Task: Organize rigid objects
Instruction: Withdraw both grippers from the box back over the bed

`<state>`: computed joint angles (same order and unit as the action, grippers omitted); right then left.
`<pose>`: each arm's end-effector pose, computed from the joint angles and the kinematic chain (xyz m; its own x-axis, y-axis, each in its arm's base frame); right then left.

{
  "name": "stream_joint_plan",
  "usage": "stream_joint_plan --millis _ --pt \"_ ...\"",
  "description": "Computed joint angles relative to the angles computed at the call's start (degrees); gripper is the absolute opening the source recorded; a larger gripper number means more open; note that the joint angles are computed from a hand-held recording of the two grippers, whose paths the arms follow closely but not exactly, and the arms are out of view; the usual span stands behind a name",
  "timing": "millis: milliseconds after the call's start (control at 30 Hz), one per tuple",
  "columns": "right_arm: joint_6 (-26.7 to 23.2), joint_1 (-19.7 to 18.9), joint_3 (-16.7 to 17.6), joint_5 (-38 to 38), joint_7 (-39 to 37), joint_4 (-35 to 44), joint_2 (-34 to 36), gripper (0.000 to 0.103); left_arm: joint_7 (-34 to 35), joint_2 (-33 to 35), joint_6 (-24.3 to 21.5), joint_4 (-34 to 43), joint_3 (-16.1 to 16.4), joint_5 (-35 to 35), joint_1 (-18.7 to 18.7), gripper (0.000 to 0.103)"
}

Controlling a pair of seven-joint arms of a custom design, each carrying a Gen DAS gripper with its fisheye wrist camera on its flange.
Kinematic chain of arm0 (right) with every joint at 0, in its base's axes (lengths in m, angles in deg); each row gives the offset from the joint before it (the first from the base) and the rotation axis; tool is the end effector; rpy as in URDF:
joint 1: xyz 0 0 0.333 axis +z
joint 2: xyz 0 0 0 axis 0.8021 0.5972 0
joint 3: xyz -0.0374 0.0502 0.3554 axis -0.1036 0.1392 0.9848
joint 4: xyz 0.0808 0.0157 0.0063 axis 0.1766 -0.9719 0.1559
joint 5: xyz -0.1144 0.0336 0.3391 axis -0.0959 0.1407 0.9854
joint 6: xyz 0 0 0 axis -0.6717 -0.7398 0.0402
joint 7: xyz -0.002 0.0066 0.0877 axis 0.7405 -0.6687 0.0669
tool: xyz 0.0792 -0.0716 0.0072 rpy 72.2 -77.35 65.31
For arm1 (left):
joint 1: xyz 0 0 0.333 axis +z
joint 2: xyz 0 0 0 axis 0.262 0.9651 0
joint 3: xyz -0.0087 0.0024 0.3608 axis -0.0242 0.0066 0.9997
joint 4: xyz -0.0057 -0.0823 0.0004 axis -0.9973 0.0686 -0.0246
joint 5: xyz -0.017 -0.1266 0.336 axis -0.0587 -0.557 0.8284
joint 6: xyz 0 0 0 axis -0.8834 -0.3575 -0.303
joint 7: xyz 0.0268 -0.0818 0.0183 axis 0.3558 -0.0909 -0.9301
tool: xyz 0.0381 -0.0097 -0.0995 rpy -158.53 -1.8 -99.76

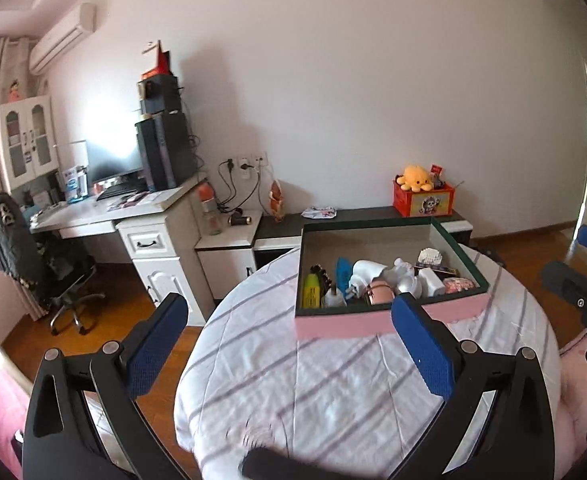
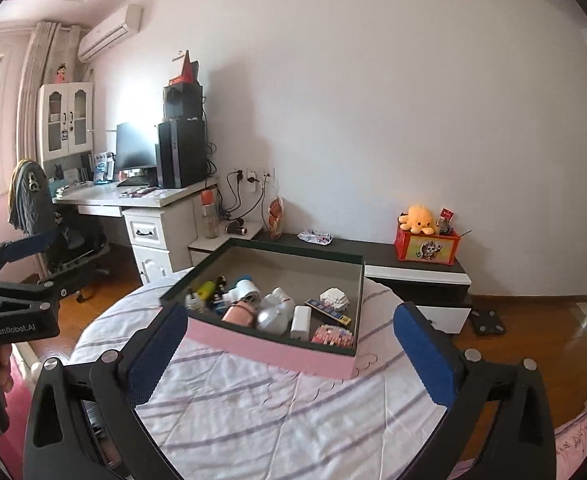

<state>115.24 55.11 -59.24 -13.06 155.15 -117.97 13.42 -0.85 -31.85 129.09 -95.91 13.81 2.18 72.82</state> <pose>0.5155 0.1664 0.5782 0.4432 -0.8962 0.0188 -0.3317 -0.1835 -0.9254 0.4574 -0.2091 0.5772 0.2672 -0.9578 -0.1058 -0.4313 -0.0207 -0.9020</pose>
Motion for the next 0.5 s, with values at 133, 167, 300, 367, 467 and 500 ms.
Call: stream_joint_plan --millis 133,167,300,367,467,500 --pt "2.0 3.1 -1.7 12.7 -12.6 -8.0 -4.8 0.103 -0.4 -3.2 0.0 -4.2 5.5 -0.5 -7.2 0.103" --pt "2.2 3.7 -2.0 14.6 -14.6 -9.3 -5.7 0.103 -0.6 -3.6 -0.4 -4.7 6.1 -0.6 -8.3 0.103" --pt "1.9 6.3 -4.5 15.8 -16.1 -11.8 -7.7 0.103 -1.6 -4.3 -2.2 -6.5 8.8 -0.5 -13.0 0.103" --pt "1.6 7.3 -5.5 17.1 -17.3 -12.6 -8.3 0.103 -3.1 -5.4 -3.5 -7.3 9.1 0.0 -14.1 0.103" --pt "2.4 8.8 -7.5 18.5 -18.7 -14.2 -9.0 0.103 -6.0 -5.6 -4.1 -9.0 9.0 0.5 -15.5 0.103" --pt "2.5 9.5 -8.6 17.7 -18.2 -14.8 -9.3 0.103 -6.8 -4.7 -4.8 -9.6 9.2 0.1 -16.5 0.103"
